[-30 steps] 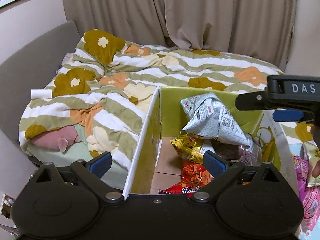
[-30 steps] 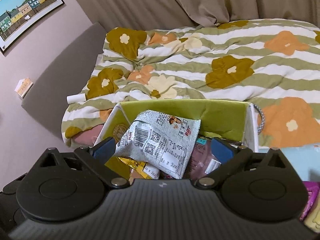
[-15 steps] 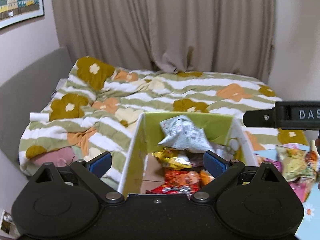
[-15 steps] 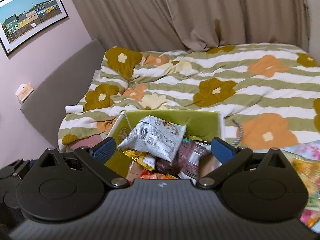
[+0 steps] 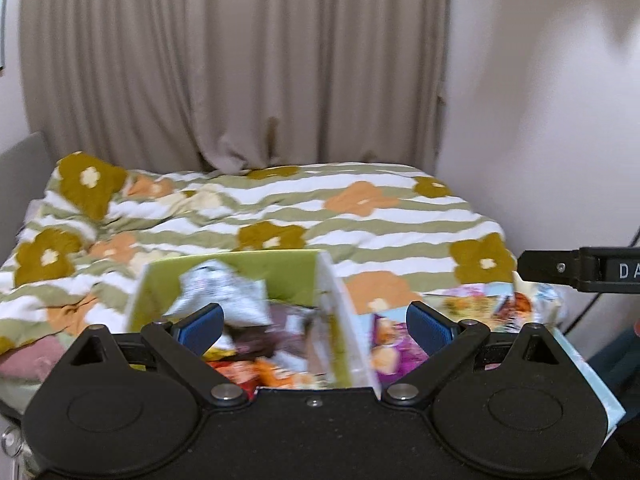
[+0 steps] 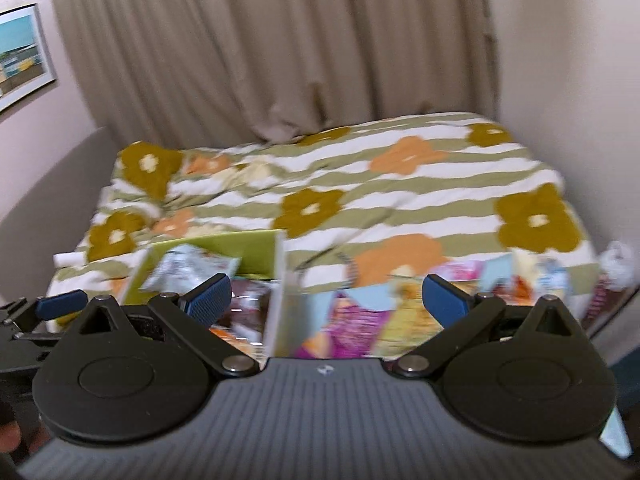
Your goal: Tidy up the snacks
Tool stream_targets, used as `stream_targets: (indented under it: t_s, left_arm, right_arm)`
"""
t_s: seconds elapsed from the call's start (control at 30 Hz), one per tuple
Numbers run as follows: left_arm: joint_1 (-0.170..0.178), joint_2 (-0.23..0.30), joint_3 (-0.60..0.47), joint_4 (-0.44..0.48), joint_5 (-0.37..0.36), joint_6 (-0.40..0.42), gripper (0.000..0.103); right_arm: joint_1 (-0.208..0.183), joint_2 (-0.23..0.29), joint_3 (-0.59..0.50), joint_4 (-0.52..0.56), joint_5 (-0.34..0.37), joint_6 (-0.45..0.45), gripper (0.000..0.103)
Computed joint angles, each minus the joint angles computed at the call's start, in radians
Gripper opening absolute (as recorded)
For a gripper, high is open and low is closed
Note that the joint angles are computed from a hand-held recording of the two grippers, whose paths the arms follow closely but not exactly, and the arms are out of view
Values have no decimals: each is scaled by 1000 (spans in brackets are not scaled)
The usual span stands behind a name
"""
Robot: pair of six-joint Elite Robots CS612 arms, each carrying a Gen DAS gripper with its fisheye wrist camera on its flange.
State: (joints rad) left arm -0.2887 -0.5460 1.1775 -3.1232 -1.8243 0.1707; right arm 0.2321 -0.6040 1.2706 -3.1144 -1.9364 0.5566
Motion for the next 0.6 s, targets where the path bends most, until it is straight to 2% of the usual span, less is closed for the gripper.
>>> stream_targets:
  t_s: [0.1,0.23,0.4,0.6]
  left_arm:
    - [-25,1,-2,13,-1,23,100]
    - [-62,13,-19,42,25,21,100]
    - [-104,44,-65,100,50,10,100]
    - [-147,95,-143,210,93,15,100]
  right_arm:
    - [-15,-25,60,-22,-37,9,103]
    - [-49,-46,128,-61,-35,9,103]
    - [-106,-58,179,-65,21,0,103]
    - [-169,-43,196,-50,112,-10,103]
